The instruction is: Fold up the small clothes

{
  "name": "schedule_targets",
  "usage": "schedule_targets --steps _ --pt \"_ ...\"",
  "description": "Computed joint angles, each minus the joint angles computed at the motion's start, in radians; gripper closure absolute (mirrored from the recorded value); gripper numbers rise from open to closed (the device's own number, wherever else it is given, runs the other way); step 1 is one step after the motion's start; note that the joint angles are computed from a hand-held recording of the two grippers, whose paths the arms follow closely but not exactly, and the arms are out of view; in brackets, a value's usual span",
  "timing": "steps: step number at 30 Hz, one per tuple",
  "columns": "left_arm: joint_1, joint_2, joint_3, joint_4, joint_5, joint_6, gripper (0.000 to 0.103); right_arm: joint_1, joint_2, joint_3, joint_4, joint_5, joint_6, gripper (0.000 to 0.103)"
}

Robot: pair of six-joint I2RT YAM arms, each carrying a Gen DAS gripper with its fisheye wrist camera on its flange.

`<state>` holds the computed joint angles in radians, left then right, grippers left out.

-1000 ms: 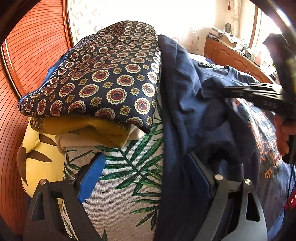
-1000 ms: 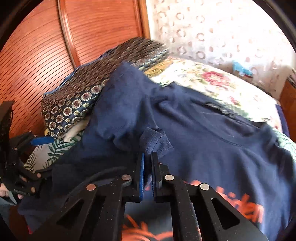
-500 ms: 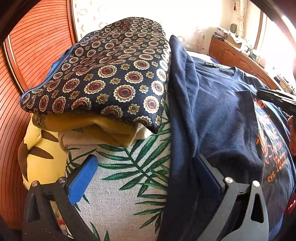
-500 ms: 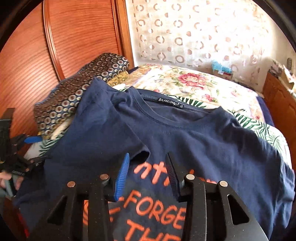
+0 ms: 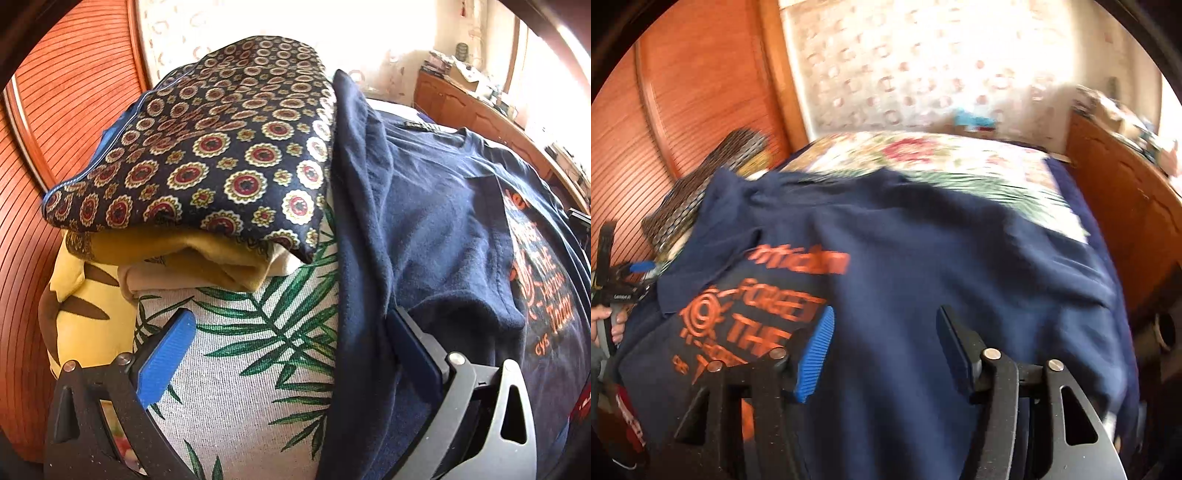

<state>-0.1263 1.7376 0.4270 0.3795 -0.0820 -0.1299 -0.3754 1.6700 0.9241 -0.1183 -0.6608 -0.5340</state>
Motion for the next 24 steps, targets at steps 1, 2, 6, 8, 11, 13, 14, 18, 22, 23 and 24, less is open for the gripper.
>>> schedule_targets --steps 1,2,6,8,11,13,14,18,22,23,24 --pt "-0.005 -0.011 -0.010 0.009 -0.005 0.009 0.000 -0.042 0.004 0.005 -0.005 -0.009 -0.012 0.042" --pt "-0.009 -0.032 -0.029 0.025 -0.010 0.019 0.000 -0.077 0.010 0.013 -0.014 -0.011 -0.023 0.042" --pt "-0.023 -0.133 -0.077 0.021 -0.029 0.018 0.000 -0.218 0.055 0.076 -0.071 -0.024 -0.054 0.042" --pt "-0.058 -0.203 -0.097 -0.001 -0.070 0.012 0.000 -0.273 0.077 0.109 -0.103 -0.046 -0.062 0.042" --pt "-0.128 -0.314 -0.117 -0.047 -0.122 -0.014 0.000 -0.309 0.102 0.149 -0.132 -0.042 -0.053 0.042" --pt "-0.160 -0.356 -0.122 -0.065 -0.124 -0.039 0.000 -0.327 0.124 0.187 -0.169 -0.041 -0.058 0.042" --pt "-0.184 -0.368 -0.121 -0.071 -0.128 -0.058 0.000 -0.332 0.135 0.209 -0.197 -0.042 -0.058 0.042" --pt "-0.297 -0.384 -0.109 -0.063 -0.155 -0.142 0.000 -0.342 0.170 0.258 -0.259 -0.048 -0.057 0.042" --pt "-0.393 -0.369 -0.101 -0.032 -0.180 -0.208 0.000 -0.376 0.214 0.326 -0.364 -0.073 -0.094 0.042" --pt "-0.415 -0.366 -0.097 -0.032 -0.187 -0.219 0.000 -0.374 0.236 0.358 -0.386 -0.073 -0.096 0.042" --pt "-0.435 -0.357 -0.093 -0.030 -0.194 -0.228 0.000 -0.372 0.257 0.391 -0.411 -0.072 -0.101 0.043"
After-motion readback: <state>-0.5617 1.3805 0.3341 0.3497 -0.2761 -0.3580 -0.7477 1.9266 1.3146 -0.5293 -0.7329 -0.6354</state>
